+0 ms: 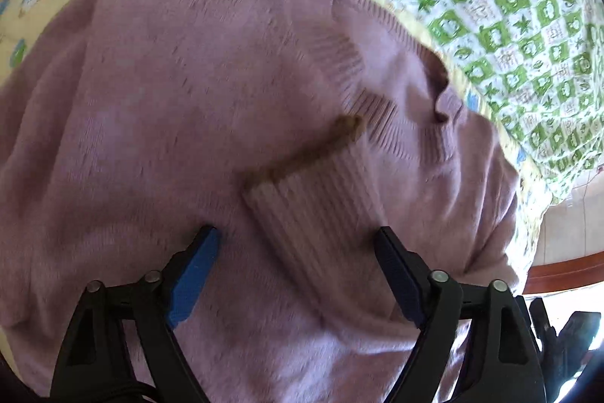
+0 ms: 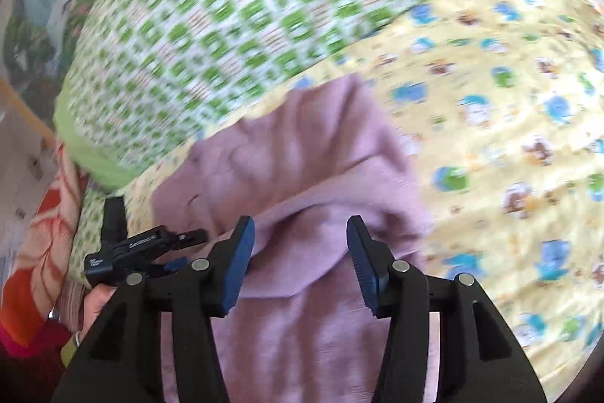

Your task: Fold small clothes

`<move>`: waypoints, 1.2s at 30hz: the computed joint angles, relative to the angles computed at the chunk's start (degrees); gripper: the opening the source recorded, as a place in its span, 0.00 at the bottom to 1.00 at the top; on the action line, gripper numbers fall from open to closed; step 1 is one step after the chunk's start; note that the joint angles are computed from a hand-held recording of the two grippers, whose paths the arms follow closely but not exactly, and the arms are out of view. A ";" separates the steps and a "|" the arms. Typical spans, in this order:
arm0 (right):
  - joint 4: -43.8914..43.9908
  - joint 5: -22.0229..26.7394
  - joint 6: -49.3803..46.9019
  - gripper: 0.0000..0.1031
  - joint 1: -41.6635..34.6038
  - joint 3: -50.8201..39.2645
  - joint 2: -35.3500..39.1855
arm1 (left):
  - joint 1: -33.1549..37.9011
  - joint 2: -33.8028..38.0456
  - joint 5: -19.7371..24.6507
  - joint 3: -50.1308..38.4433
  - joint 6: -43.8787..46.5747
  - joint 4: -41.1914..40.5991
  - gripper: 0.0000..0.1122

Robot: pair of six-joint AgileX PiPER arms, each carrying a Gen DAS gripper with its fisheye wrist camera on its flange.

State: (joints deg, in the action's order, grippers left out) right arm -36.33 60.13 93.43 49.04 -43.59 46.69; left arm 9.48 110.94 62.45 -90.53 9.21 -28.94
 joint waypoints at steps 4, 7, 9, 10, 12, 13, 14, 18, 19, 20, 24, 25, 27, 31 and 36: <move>8.25 -2.92 -15.06 0.51 -17.66 0.25 -1.98 | 0.83 -0.59 -0.20 0.89 4.13 -2.63 0.06; 18.54 -9.37 -29.66 0.51 -32.94 0.35 0.78 | 3.49 -5.73 -1.44 4.06 8.17 -7.89 0.05; 23.39 -12.63 -36.25 0.51 -38.96 0.38 2.52 | 6.72 -10.36 0.89 3.78 11.45 -14.10 0.04; 25.87 -13.57 -40.11 0.51 -42.06 0.61 2.43 | 8.78 -12.52 2.16 3.51 13.99 -18.08 0.04; 26.52 -14.36 -41.70 0.51 -43.66 -0.07 3.09 | 13.77 -17.69 4.03 3.31 22.03 -25.99 0.04; 26.36 -14.82 -41.54 0.51 -43.62 -0.31 3.16 | 15.01 -18.72 4.29 3.18 23.75 -27.12 0.04; 24.80 -14.92 -39.71 0.51 -42.24 -0.64 3.52 | 16.40 -19.68 4.53 3.74 25.46 -27.84 0.04; 22.50 -14.80 -37.06 0.52 -39.43 -0.77 5.07 | 20.66 -19.61 2.85 12.47 30.68 -23.14 0.04; 22.35 -15.11 -36.41 0.52 -38.83 -0.60 5.67 | 21.26 -19.35 1.70 14.99 31.36 -22.20 0.04; 22.49 -15.43 -36.23 0.52 -38.53 -0.49 6.20 | 22.11 -19.67 1.14 16.74 32.24 -21.48 0.04; 23.67 -16.96 -38.17 0.52 -37.69 -0.52 9.11 | 22.43 -15.95 -2.53 21.57 33.53 -17.84 0.06; 24.37 -17.39 -39.45 0.52 -37.88 -0.60 10.08 | 22.51 -14.79 -2.86 21.79 33.16 -17.19 0.06; 25.32 -18.18 -41.38 0.52 -38.45 -0.58 11.67 | 22.84 -13.22 -3.42 21.75 33.41 -16.29 0.13; 27.66 -19.84 -44.41 0.53 -40.32 -0.46 13.48 | 22.33 -9.37 -1.36 18.32 26.58 -13.44 0.64; 29.65 -21.45 -47.84 0.54 -42.33 -1.07 15.59 | 19.66 -7.85 -5.77 17.16 19.88 -11.68 0.59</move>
